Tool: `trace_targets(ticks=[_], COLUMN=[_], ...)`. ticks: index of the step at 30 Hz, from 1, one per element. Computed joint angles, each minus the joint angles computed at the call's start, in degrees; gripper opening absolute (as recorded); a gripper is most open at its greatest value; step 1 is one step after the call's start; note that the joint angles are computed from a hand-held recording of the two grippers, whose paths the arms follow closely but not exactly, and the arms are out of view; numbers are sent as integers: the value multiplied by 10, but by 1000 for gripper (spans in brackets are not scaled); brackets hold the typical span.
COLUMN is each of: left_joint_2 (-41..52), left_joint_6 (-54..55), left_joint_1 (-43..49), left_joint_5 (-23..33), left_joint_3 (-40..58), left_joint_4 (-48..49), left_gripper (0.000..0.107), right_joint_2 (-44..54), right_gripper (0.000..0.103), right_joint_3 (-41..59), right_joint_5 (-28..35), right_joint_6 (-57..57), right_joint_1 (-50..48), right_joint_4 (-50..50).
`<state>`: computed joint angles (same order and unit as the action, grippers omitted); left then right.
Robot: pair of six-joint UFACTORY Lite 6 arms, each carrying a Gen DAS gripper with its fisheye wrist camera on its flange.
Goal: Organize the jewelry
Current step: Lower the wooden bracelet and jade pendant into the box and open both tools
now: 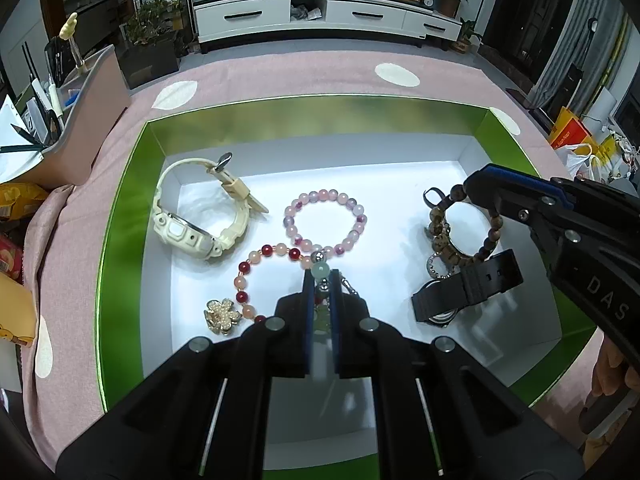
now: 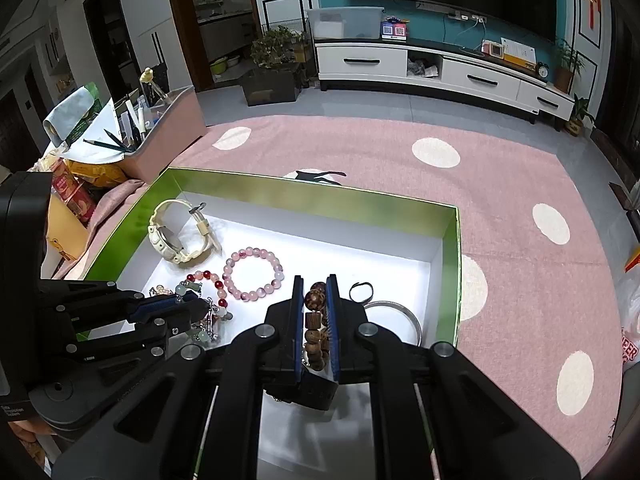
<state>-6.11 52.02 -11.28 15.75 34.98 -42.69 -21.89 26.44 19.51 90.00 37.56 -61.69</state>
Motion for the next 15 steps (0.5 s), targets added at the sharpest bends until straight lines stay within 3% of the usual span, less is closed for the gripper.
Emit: trace_targets(ticks=[15], left_joint_2=[10], left_joint_6=[-15], left_joint_1=[-1], left_joint_5=[-7], left_joint_3=[4], left_joint_4=[18], left_gripper=[7], right_joint_2=[2], right_gripper=[10], right_joint_3=[2], right_joint_5=[1], right_joint_6=[-12], right_joint_1=[-1], right_joint_4=[11])
